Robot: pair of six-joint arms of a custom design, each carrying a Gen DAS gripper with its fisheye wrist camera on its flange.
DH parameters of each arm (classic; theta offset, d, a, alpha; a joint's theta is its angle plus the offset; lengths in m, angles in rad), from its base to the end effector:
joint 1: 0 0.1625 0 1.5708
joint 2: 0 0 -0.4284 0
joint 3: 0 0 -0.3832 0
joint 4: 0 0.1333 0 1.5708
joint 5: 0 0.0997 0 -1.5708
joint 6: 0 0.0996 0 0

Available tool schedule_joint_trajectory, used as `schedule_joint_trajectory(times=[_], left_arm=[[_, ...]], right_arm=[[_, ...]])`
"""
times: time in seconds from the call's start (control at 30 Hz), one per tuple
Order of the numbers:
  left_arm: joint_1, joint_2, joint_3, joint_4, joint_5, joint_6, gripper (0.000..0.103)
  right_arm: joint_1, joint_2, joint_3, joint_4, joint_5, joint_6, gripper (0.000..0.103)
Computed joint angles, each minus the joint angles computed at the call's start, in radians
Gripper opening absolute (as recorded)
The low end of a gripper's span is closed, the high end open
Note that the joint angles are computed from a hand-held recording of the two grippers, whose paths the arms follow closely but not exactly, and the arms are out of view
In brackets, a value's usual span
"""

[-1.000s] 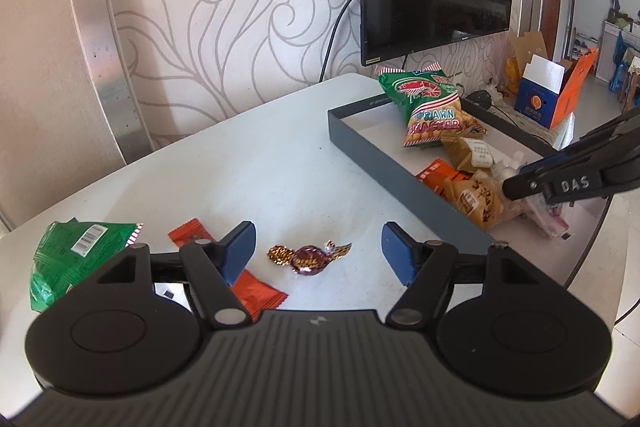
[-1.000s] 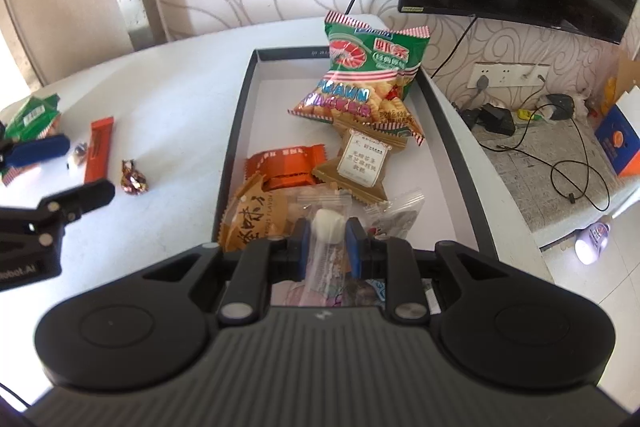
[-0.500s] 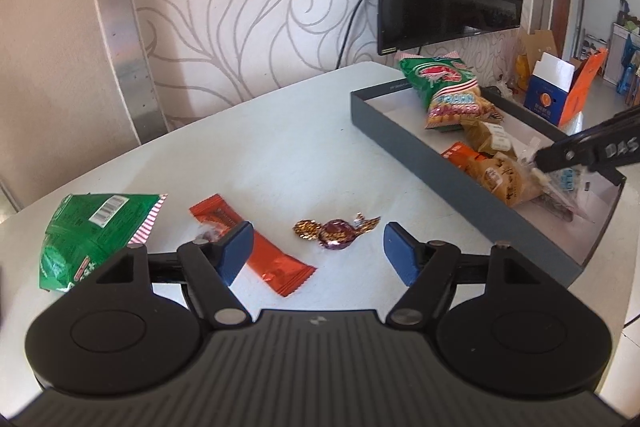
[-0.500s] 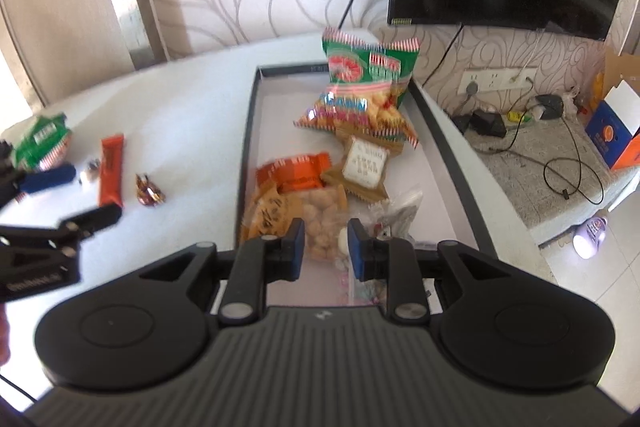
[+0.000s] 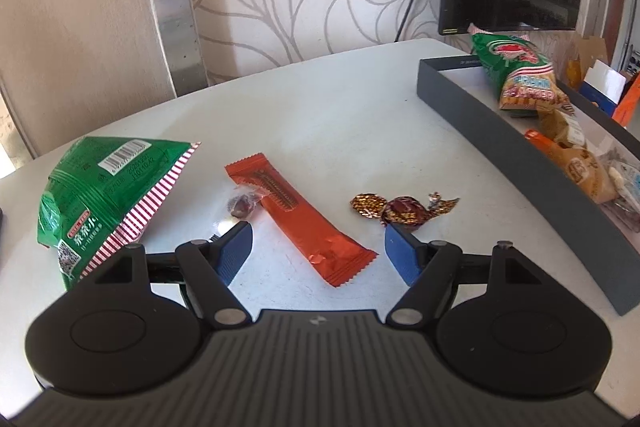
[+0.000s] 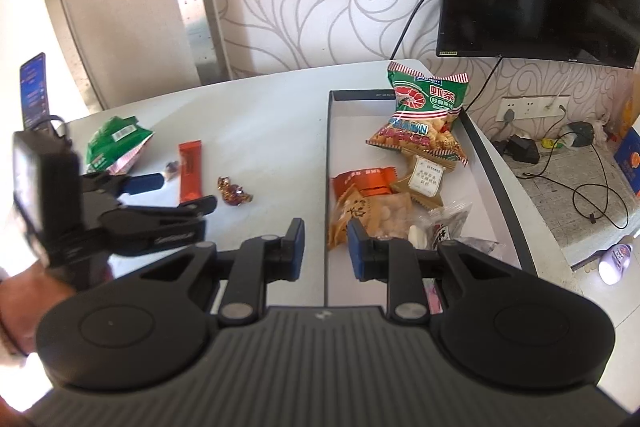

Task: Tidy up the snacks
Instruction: 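Move left gripper to red-orange bar while right approaches brown-wrapped candy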

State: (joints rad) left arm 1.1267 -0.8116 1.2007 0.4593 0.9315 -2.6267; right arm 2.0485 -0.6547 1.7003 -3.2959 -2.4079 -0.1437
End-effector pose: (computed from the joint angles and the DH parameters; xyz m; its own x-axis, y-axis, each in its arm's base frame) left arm -0.0956 -0.6494 0.2020 -0.6195 0.3237 -0.7152 0.7209 0.5952 -0.3550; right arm 0.3522 -0.5512 0.1026 -0.7497 0.0066 0.6618 -0.4698 0.6990 -0.5392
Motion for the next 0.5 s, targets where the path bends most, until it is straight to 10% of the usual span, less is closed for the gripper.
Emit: schedule_joint_trajectory(times=[0.3,0.5], left_arm=[[0.024,0.055,-0.098,0.061,0.029,-0.028,0.077],[0.037,0.042,-0.096,0.065,0.069,-0.013,0.044]], right_arm=[[0.0,-0.011,0.01,0.041,0.012,0.015,0.026],[-0.006,0.009,-0.024,0.075,0.056,-0.031,0.026]])
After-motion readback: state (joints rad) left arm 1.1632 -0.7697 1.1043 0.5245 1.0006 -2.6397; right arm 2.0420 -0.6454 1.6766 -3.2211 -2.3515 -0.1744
